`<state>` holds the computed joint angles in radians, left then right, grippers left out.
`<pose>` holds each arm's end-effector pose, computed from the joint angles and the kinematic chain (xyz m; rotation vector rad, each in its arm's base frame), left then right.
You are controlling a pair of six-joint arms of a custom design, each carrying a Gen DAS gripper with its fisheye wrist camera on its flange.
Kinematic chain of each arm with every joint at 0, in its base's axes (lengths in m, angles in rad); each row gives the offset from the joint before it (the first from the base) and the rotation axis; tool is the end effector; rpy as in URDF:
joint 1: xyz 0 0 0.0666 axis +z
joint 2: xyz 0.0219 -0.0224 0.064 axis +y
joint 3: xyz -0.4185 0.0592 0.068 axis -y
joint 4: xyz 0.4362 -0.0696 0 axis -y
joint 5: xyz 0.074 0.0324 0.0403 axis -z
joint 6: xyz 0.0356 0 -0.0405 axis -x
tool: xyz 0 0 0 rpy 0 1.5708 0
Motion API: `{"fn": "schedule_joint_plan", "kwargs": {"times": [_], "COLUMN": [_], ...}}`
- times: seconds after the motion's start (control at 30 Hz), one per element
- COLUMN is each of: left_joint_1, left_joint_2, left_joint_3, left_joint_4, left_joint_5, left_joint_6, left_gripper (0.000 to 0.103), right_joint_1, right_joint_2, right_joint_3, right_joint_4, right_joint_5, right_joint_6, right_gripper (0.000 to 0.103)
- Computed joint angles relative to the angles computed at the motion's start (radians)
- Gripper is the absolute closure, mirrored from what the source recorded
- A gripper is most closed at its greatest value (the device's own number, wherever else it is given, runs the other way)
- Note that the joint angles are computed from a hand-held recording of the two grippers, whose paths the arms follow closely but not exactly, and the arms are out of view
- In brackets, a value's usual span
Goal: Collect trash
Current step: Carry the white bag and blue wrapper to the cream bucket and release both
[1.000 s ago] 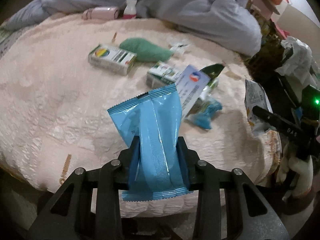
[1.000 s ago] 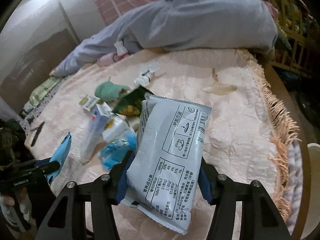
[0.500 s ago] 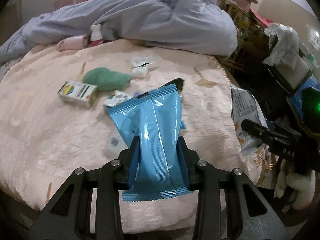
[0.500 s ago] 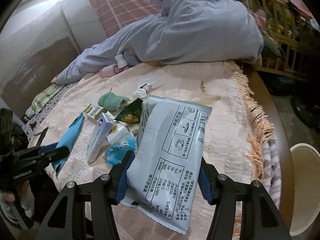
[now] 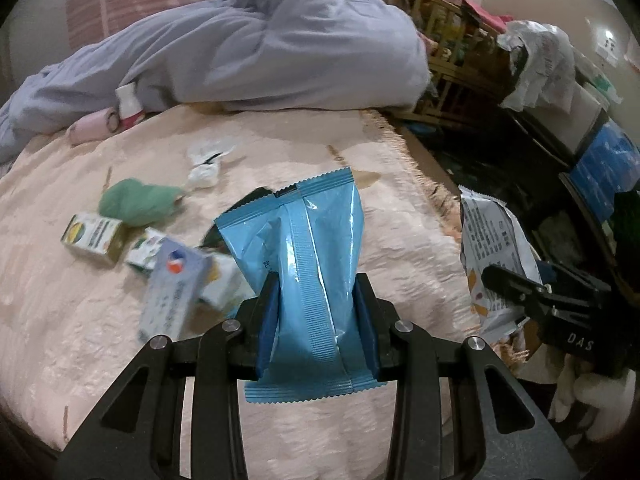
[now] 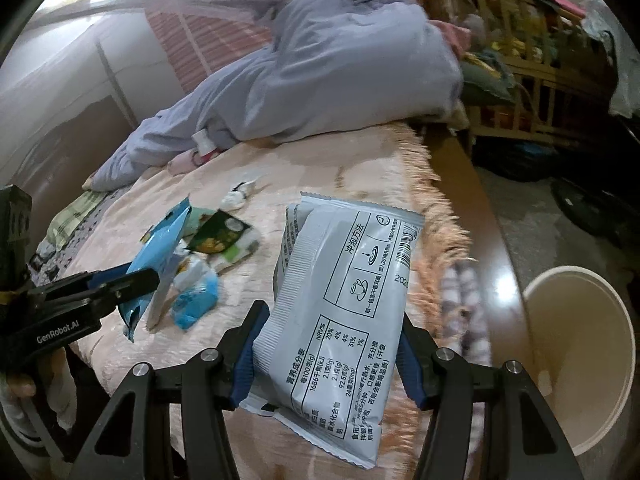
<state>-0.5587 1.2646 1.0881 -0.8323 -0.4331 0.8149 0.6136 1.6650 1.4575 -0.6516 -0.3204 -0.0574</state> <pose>0.3863 -0.2243 0.3835 -0.4658 2.4021 -0.0315 0.5056 0.3693 0.3692 -0.8263 2.3502 0.6837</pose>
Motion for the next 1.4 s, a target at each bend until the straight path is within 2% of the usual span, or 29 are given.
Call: {"fn": "schedule_joint_plan", "kwargs": {"times": [0.6,1.2,1.4], "left_joint_1": [-0.03,-0.053,-0.059], "left_joint_2": [0.167,0.354,0.427], "left_joint_3": [0.151,0.331,0.405], "left_joint_4": [0.053,0.143,0.159], "left_joint_5": [0.057,0.264,0.33], "left_joint_6": [-0.087,-0.136,-0.155], "left_gripper": [0.069,0.069,0.069], "right_joint_1": [-0.114,-0.236,-0.283], "right_joint_2": [-0.038,-0.033,-0.005], "right_joint_3": [-0.056,-0.098,-0.093], "right_joint_4": [0.027,0.025,0.014], "right_joint_5": [0.028,0.063,0.12], "right_joint_6": [-0.022,-0.045,-0.057], "right_gripper": [0.046,0.046,0.046]}}
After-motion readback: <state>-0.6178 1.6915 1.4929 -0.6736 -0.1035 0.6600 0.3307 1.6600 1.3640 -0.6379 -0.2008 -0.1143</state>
